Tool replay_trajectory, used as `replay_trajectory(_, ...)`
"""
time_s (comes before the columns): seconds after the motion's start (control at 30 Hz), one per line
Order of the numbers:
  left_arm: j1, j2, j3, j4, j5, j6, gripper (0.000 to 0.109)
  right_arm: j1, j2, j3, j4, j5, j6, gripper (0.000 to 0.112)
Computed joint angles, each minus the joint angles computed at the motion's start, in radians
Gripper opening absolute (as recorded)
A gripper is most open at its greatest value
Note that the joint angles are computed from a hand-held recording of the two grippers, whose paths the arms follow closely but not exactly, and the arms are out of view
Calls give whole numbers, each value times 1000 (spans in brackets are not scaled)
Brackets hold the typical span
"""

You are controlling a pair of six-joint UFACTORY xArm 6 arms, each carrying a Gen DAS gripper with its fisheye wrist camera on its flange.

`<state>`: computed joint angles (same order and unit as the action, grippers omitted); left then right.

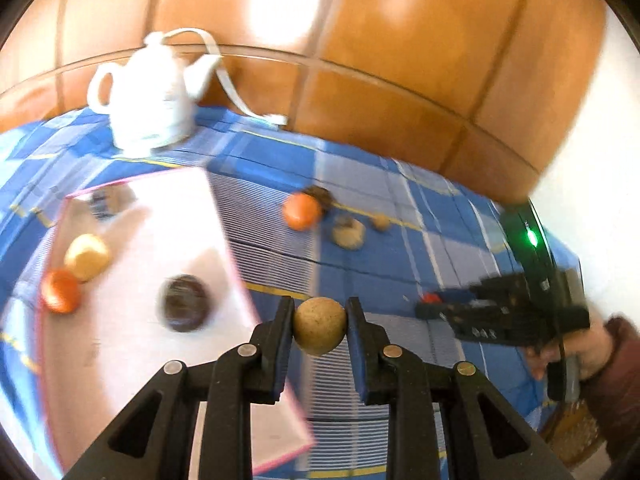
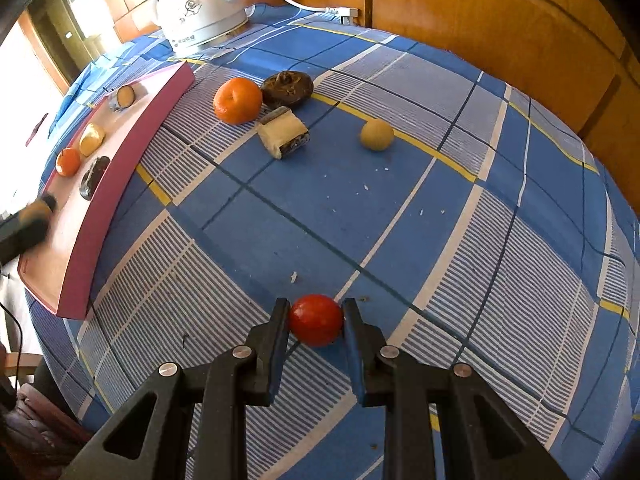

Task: Organize fruits
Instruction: 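Carry the tan round fruit into the pink tray and open the left tool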

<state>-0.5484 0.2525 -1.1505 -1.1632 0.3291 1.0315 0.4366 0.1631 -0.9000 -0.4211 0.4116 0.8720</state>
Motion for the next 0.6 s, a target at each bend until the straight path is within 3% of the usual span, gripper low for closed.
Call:
replay_trajectory(0.3, 158, 54, -55, 69, -19, -202, 26, 9, 11, -20, -17, 27, 1, 26)
replay_trajectory(0.6, 193, 92, -39, 164, -79, -293, 26, 10, 16, -25, -16, 28, -2, 26)
